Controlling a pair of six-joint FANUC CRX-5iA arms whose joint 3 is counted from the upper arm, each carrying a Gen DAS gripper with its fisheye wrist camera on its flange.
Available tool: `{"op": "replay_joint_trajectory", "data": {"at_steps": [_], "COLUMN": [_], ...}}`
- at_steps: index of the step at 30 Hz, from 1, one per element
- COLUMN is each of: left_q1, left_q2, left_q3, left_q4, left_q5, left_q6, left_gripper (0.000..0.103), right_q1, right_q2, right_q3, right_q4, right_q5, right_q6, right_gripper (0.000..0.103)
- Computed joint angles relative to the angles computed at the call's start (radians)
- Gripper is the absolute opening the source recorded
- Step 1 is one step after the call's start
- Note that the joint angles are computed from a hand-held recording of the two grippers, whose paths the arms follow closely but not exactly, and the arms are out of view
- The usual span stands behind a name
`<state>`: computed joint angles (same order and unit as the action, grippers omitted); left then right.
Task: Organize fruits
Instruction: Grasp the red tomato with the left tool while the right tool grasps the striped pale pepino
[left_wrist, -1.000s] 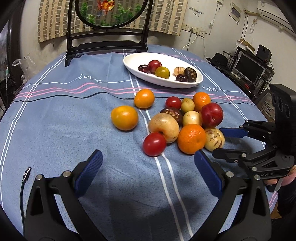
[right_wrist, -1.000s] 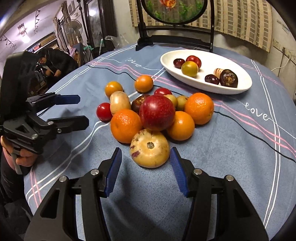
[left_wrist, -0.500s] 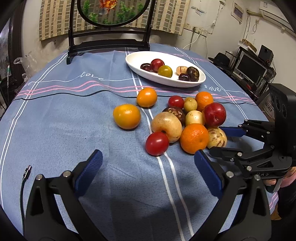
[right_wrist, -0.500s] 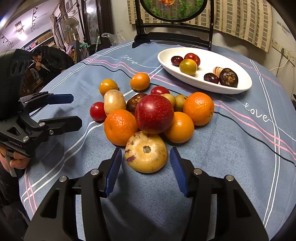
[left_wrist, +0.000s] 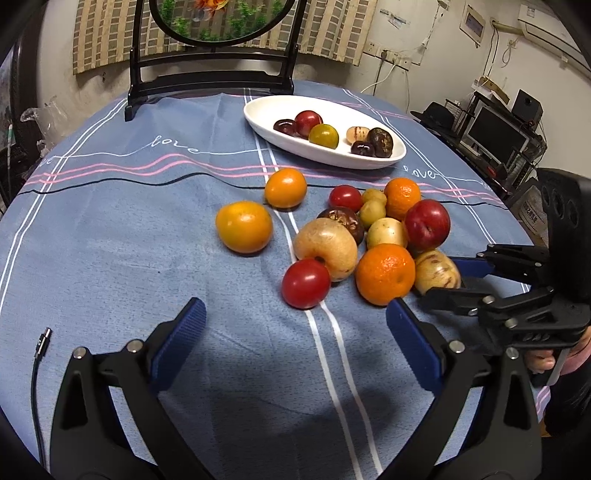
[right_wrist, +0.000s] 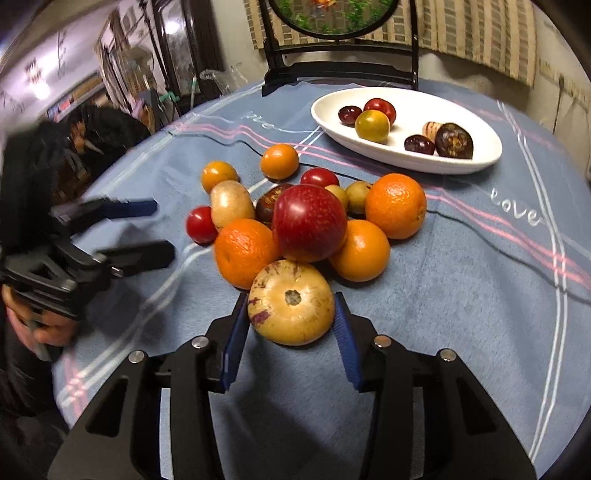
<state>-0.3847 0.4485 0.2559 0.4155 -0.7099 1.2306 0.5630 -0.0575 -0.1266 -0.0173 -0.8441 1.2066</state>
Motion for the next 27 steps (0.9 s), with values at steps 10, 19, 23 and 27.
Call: {"op": "replay_joint_trajectory", "data": {"at_steps": [10, 19, 23, 27], "left_q1": [-0.014, -0.031, -0.024, -0.031], "left_q2": [0.056, 0.130, 0.142, 0.155], "left_q3": [0.106, 0.242, 0.256, 0.285], "left_q4": [-0.080, -0.147, -0.131, -0.161], "left_q5": [-0.078, -0.180, -0.188, -0.205], "left_q6": [0.050, 0.034, 0.019, 0.025], "left_gripper": [0.064, 0.051, 0.051, 0.048], "right_q1": [0.007, -0.001, 0.003, 0.007], "right_q2": [-0.070, -0.079, -0.084, -0.085], "right_q3": [-0.047, -0.049, -0.055, -0.059], "right_q4": [0.005, 0.003, 0.013, 0.021], "right_q5": [0.051, 0.061, 0.064, 0.066], "right_q6": [-0.039, -0.037, -0.044, -0.047], "right_gripper": [0.045, 0.045, 0.045, 0.045]}}
